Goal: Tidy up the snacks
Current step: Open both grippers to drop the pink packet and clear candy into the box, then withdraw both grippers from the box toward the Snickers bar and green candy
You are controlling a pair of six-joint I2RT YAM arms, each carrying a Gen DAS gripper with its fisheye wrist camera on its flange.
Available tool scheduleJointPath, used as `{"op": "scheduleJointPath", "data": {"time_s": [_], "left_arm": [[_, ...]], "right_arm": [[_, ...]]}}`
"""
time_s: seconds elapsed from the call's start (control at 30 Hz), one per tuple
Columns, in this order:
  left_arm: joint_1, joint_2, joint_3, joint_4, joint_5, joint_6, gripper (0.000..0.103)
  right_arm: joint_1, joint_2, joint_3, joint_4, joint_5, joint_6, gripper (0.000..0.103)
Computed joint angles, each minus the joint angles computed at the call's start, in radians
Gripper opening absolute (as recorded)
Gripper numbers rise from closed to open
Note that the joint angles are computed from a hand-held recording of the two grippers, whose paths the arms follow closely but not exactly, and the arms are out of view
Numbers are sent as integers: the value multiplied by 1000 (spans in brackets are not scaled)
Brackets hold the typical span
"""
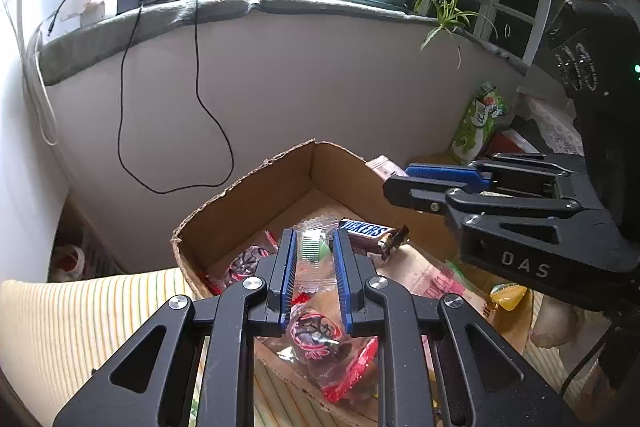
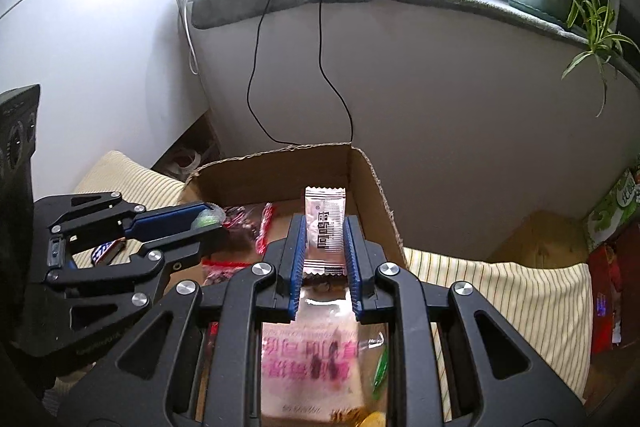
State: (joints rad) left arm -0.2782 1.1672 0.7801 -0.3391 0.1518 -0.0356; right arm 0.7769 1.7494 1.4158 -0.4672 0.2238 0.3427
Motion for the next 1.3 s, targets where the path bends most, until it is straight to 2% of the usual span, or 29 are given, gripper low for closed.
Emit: {"op": "scheduleJointPath", "data": {"time_s": [0.43, 0.6, 0.67, 0.73, 0.8, 0.9, 0.93, 0.97, 1.1, 1.17, 1.3], "left_arm": [[-13, 12, 12, -4, -26, -1, 18], [-23, 11, 14, -7, -39, -2, 28], [-26, 9, 13, -8, -45, -1, 28], [-29, 7, 13, -10, -47, -1, 32], [-34, 1, 12, -12, -57, 1, 39], [-36, -10, 12, -19, -64, 2, 40], [-34, -15, 11, -21, -63, 1, 40], [-33, -23, 10, -26, -63, 0, 40], [-32, -61, 3, -49, -68, 3, 40], [-31, -82, 1, -63, -71, 5, 40], [-21, -142, -5, -100, -71, 15, 41]], "right_arm": [[-22, 45, 22, -1, -31, 3, 20], [-26, 37, 16, -6, -30, 6, 23], [-25, 32, 10, -4, -27, 7, 39], [-22, 24, 3, -1, -16, 9, 47], [-20, 17, -1, -1, -11, 11, 49], [-15, 10, -3, -7, 5, 15, 57], [-11, 3, -8, -7, 17, 21, 65], [-10, -2, -12, -4, 25, 21, 68], [1, -22, -14, -18, 46, 28, 70], [14, -36, -21, -22, 65, 32, 78], [42, -59, -20, -41, 92, 38, 78]]}}
